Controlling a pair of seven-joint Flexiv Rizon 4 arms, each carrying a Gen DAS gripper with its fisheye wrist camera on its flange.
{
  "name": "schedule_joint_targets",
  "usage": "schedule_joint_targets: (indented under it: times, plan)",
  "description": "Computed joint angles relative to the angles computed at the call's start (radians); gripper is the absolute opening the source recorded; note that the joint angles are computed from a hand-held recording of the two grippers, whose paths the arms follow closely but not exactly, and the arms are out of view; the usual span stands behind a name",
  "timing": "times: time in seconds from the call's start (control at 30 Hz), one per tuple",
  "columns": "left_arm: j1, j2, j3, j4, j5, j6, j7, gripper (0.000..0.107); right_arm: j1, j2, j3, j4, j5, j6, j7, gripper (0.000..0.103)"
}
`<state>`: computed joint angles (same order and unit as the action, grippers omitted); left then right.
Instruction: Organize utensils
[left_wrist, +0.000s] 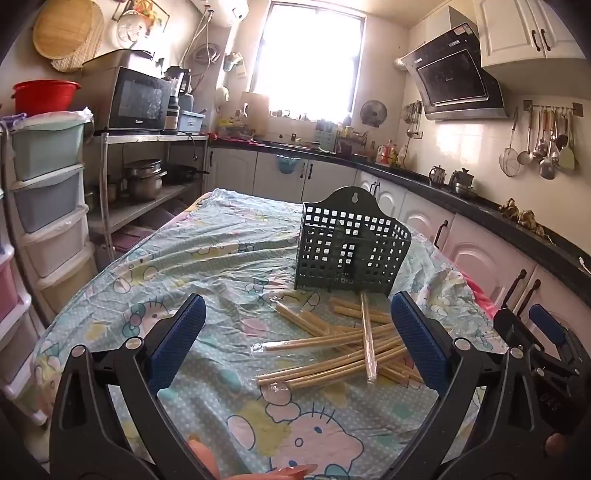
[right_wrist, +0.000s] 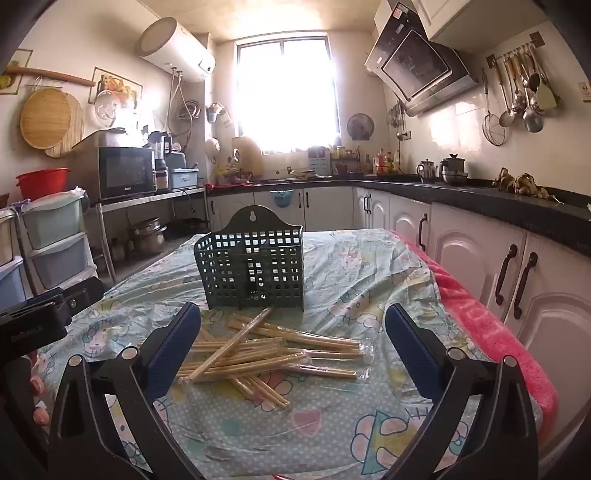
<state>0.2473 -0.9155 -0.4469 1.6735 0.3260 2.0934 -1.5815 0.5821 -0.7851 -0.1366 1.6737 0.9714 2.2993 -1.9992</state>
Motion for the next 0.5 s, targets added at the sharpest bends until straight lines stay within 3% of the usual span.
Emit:
schedule_joint_targets:
  times: [0.5]
  plan:
    - [-0.023, 0.004, 0.017, 0.002, -0.009, 0.012, 0.003, 0.093, -0.013, -0.009, 0.038, 0.008, -0.052, 0.091, -0.009, 0.097]
